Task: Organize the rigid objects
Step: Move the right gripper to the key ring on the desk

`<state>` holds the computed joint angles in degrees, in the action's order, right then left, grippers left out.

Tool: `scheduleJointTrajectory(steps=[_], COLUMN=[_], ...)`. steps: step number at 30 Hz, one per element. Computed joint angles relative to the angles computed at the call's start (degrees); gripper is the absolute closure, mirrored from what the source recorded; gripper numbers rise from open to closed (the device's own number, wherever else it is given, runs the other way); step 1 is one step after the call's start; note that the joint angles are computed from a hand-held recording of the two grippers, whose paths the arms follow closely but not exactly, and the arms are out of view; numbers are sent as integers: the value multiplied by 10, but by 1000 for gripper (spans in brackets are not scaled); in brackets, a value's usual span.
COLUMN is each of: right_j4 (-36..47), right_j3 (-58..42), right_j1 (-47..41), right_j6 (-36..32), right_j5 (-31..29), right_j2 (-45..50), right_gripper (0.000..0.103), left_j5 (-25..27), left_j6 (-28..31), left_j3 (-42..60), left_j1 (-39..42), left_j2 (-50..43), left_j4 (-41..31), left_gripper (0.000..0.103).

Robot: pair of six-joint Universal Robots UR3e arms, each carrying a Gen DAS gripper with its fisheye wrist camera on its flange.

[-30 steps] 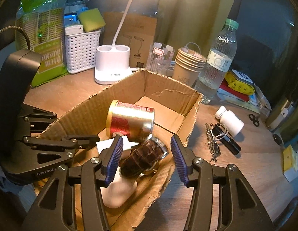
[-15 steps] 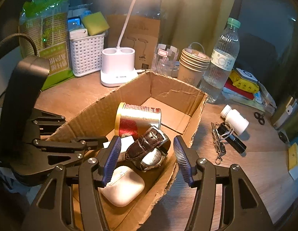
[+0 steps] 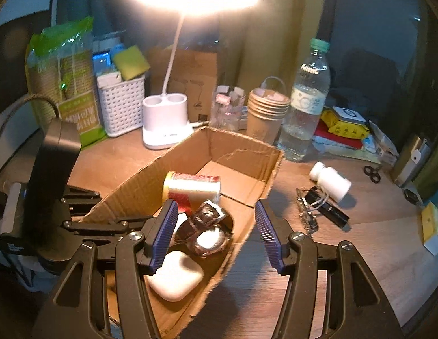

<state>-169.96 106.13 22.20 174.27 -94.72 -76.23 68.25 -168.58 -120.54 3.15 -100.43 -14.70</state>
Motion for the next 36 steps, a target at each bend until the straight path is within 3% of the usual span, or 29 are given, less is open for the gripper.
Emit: scheduleJointTrajectory(steps=[16, 36], right_j4=[-33, -44], right_j3=[74, 48], right_j1=[-83, -158], right_j6=[24, 27], right_j5=[12, 38], right_j2=[-64, 32], right_gripper=[43, 43], left_j5=[0, 1], left_j6=[0, -1], left_j3=[0, 0], left_j1=[0, -1], left_j2=[0, 0], left_j4=[1, 1], left_gripper=[90, 90])
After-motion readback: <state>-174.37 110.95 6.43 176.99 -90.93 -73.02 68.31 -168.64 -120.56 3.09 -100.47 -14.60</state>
